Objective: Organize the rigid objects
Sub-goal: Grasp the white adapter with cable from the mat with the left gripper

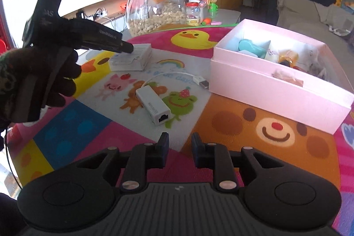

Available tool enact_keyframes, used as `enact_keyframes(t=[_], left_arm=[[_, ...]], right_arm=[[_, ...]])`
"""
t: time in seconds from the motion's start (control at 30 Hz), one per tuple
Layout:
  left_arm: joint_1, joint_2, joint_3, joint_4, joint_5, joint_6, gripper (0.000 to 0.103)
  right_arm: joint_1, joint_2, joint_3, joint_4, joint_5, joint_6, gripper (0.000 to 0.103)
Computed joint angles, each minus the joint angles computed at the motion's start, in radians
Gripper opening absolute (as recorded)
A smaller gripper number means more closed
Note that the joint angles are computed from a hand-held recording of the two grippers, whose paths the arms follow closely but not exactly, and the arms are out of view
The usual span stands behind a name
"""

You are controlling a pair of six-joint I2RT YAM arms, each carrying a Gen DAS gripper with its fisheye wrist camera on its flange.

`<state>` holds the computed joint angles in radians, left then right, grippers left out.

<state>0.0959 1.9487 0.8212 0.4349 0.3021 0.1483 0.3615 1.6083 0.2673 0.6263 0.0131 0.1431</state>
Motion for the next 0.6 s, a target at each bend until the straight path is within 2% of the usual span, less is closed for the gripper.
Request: enact_keyframes(t=[0.1, 0.17, 0.23, 0.4, 0.5, 0.6], left_arm=[[-0.024, -0.005, 0.001, -0.013, -0.017, 0.028, 0.029], [-0.028, -0.009, 0.008, -0.038, -0.008, 0.040, 0.029], [-0.033, -0.014, 0.010, -0.050, -0.008, 0.048, 0.029], [-0.032, -0.031, 0.002, -0.076, 0.017, 0.053, 0.031], [-0.012, -0.089, -0.011, -0.175, 0.109, 0.015, 0.029], [-0.015, -0.137, -0.016, -0.317, 0.199, 0.029, 0.029]], right_arm=[[-0.001, 0.023, -0.008, 0.047, -0.032, 0.005, 0.046], [0.027, 0.048, -0.013, 0.086, -0.009, 0.006, 0.057], [0.054, 0.063, -0.008, 0.098, 0.023, 0.000, 0.059], [0.043, 0.071, -0.007, 0.109, 0.004, 0.001, 0.062], [0.047, 0.072, -0.015, 0.123, 0.007, 0.006, 0.062], [0.042, 0.078, -0.018, 0.136, -0.001, 0.011, 0.062]])
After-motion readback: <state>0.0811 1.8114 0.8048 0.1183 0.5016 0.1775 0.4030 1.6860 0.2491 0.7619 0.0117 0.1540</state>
